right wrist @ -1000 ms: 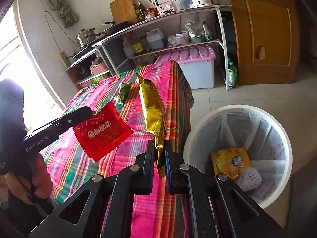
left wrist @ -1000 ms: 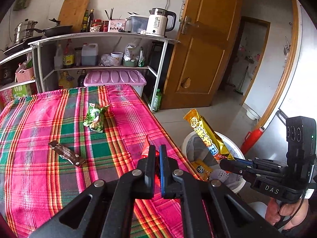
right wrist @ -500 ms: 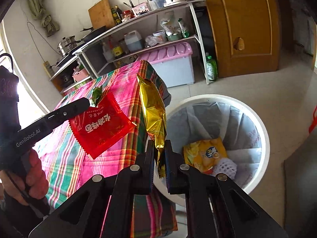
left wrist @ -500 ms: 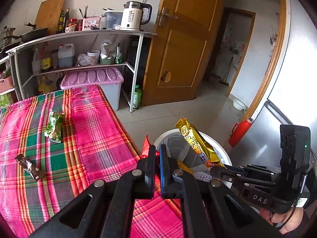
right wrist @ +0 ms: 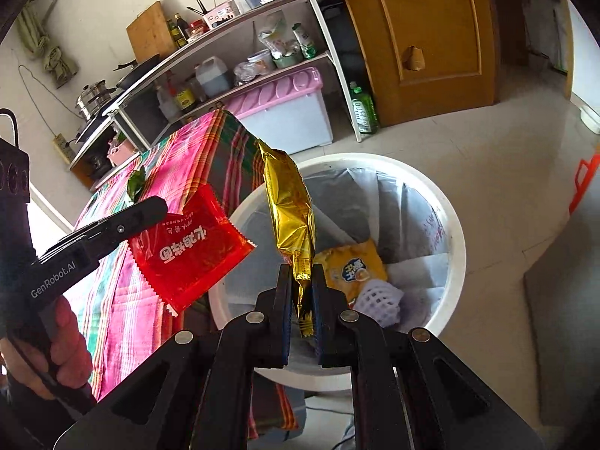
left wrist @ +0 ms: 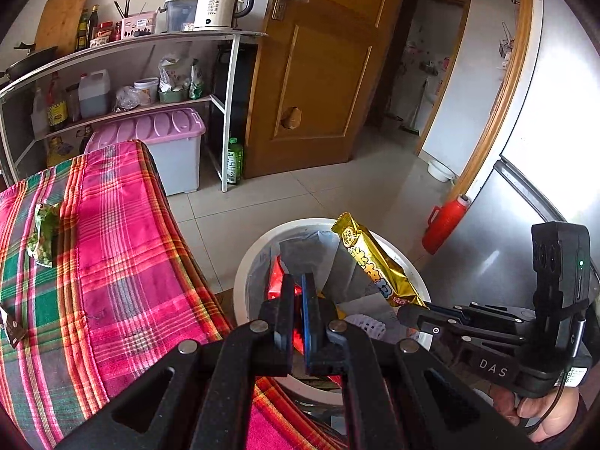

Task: Collect trash
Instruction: 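Open both tools over the bin to drop the red packet and gold wrapper, then move both open tools back over the table toward the remaining snacks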

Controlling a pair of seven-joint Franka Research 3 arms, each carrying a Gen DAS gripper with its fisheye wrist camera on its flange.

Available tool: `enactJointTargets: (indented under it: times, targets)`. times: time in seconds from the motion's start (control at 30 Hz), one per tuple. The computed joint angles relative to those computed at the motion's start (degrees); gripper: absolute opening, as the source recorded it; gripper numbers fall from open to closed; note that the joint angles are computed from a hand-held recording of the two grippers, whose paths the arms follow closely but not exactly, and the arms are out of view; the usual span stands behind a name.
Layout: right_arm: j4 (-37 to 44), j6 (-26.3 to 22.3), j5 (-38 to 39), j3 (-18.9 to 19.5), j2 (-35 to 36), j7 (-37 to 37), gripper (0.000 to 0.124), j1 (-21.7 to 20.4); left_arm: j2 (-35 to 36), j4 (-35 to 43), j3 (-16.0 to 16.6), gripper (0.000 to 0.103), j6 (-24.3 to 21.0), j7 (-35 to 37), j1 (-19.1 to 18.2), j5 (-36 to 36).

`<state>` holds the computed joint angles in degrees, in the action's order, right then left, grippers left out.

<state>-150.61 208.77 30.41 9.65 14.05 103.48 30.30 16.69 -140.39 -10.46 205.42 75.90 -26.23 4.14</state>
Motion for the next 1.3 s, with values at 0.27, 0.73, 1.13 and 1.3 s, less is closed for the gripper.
enactJointTargets:
  times: [0.27, 0.73, 1.13, 1.3]
  targets:
    - [0.3, -1.7, 1.7, -1.0, 1.1, -0.3, 0.035, 0.2, 3.5, 3.7, -0.6, 0.004, -4.0, -2.0, 0.5, 2.3]
    - [-1.0, 2.1, 3.8, -0.2, -0.8, -1.9, 0.044, 1.8, 0.9, 0.1, 0.8, 0.006, -1.1, -3.2, 0.4, 2.8]
    - [0.3, 4.5, 10.0, 1.3, -3.2, -8.6, 0.044, 5.5, -6.2, -9.0, -0.2, 0.006, 4.5, -1.3, 3.1, -2.2]
    - [2.0, 4.5, 9.6, 2.1, -2.8, -9.8, 0.044, 6.3, -8.9, -12.8, -0.9, 0.015, 6.6, -1.1, 5.1, -3.6]
